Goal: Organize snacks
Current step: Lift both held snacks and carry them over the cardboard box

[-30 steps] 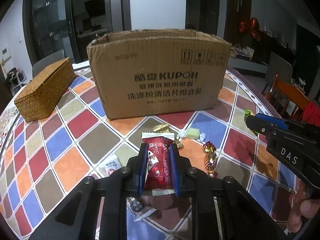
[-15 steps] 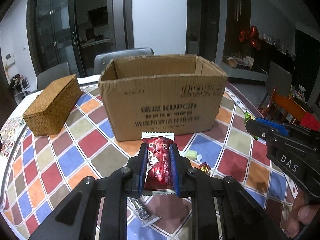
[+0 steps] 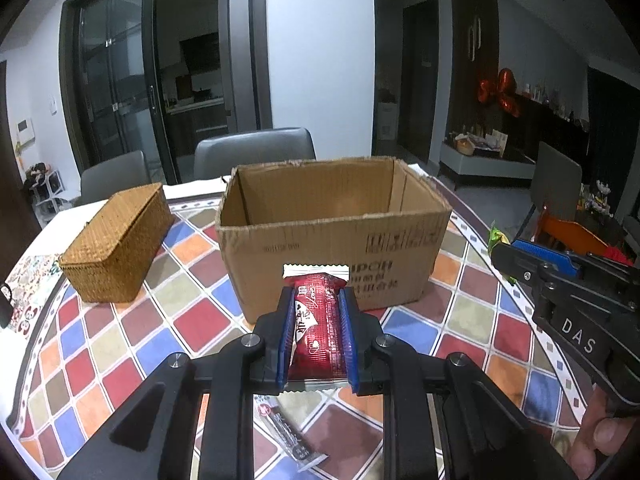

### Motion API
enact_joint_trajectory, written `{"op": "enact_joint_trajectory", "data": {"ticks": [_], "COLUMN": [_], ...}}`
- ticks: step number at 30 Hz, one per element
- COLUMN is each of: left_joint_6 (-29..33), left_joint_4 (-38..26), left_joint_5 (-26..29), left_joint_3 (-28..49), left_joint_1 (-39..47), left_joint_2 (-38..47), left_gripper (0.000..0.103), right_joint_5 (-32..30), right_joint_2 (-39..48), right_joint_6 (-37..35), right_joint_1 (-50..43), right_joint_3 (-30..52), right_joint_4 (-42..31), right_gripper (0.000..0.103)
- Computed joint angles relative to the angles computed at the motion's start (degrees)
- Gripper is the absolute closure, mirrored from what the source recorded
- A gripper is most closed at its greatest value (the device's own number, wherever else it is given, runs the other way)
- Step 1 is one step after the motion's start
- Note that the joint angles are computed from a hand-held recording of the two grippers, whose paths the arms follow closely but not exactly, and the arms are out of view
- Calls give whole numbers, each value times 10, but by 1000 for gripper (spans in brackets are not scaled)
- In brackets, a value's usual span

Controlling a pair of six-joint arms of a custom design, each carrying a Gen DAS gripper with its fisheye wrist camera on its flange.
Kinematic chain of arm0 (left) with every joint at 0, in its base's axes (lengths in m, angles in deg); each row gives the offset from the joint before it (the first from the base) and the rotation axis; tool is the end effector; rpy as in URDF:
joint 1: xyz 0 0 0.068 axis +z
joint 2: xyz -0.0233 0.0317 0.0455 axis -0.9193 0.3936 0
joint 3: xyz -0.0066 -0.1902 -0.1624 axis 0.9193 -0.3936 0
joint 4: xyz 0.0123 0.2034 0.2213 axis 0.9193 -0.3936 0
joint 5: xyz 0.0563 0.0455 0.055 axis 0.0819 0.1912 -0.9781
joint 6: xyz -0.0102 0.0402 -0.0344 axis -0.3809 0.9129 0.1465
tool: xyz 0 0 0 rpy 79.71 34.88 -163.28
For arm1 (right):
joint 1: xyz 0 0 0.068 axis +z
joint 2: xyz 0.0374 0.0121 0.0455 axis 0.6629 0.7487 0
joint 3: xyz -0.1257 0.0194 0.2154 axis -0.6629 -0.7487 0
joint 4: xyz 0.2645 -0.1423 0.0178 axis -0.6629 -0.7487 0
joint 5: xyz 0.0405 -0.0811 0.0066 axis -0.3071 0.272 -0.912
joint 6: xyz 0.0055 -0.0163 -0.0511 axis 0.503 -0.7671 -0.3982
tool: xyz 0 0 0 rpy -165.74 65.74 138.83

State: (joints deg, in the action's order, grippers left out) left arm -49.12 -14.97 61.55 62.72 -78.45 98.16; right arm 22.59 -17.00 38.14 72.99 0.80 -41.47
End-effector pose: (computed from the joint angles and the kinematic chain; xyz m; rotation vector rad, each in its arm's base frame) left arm 0.2465 -0.0610 0.3141 0.6454 2.1297 -0.2954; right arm 0.1786 0.0845 0.3184 0.4032 2.1748 -0.1140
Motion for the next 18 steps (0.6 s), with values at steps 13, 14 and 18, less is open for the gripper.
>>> {"op": "enact_joint_trajectory", "data": {"ticks": [13, 14, 18], "left_joint_6": [-2, -3, -8], "left_joint_4": [5, 5, 9], "left_joint_5": [7, 7, 7], "left_joint_3": [56, 60, 77], "left_joint_1": [2, 2, 2], "left_joint_2": [31, 33, 45], "left_gripper": [81, 81, 81], "right_joint_5": [4, 7, 5], "right_joint_2": [17, 20, 30], "right_joint_6": [-38, -38, -50], "right_joint_1": [-16, -14, -21], "right_joint_3": [44, 48, 60], "right_joint_4": [16, 17, 25], "right_gripper": [84, 84, 84]}}
